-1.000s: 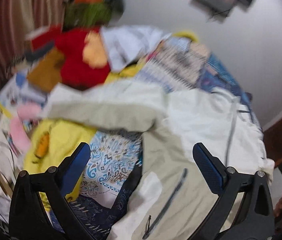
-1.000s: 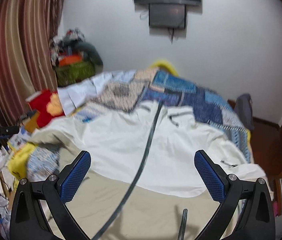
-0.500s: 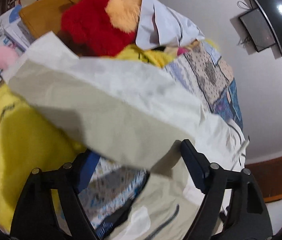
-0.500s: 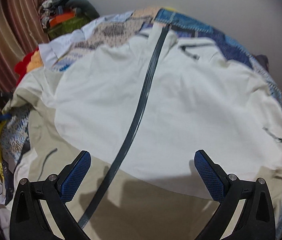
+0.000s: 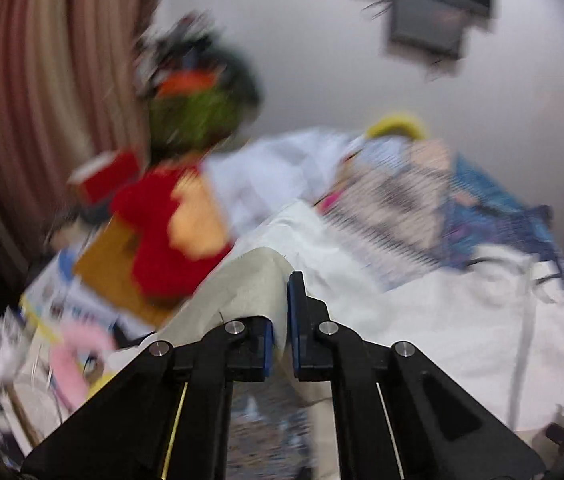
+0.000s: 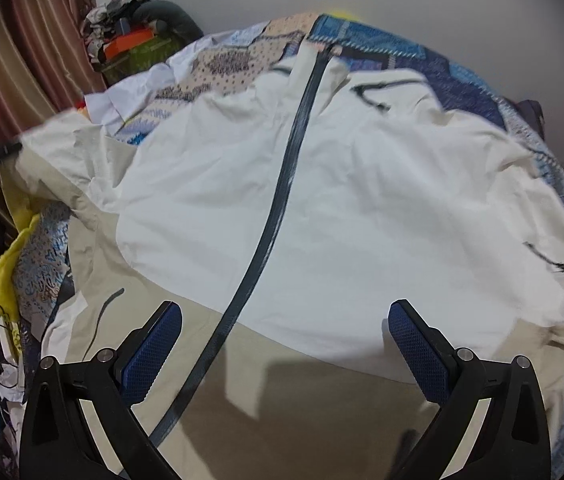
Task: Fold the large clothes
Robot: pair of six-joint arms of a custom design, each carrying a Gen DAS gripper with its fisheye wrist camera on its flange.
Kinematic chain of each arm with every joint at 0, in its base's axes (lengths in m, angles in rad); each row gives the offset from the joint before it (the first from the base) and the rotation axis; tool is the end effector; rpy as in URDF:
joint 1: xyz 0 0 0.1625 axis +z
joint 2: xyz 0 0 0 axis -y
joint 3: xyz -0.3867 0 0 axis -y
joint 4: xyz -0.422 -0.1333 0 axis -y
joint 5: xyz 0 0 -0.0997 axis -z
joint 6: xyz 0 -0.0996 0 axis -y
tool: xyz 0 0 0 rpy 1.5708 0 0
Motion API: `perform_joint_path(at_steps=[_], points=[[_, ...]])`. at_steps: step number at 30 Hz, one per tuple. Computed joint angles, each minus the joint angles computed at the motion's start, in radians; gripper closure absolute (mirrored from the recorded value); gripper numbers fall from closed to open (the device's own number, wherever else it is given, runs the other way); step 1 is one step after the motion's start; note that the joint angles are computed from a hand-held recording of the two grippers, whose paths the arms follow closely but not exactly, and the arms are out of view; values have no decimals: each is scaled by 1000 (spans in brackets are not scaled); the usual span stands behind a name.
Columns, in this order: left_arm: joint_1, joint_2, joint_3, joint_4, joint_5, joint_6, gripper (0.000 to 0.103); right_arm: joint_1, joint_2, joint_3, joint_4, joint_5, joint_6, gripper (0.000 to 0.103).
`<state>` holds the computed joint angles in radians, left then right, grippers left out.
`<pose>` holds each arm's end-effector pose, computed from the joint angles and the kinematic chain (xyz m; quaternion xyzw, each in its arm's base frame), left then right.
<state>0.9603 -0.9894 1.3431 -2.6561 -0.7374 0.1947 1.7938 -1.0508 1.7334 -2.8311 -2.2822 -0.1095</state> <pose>-0.2472 -0.7145 0.3563 0.2014 0.8424 -0.3981 0.3023 0.2091 -0.6133 0.2231 0.0509 -0.9026 0.2855 0.3181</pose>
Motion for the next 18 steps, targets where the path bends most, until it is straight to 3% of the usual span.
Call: perform_joint_path(at_steps=[2,7,14,18], points=[[-44,1,6,-19,-51,58,98,10,-23,11,-9,-8,-6,0],[-110,37,45,23,-101,118,98,36,-106,66,-52,-23,-24,0],[-88,126,69,353,-185,-93,98,65,-212,148,-72,-80,-44,0],[-63,152,87,463,-229,-196,95,67,-263,191,-56,-109,-28,0]])
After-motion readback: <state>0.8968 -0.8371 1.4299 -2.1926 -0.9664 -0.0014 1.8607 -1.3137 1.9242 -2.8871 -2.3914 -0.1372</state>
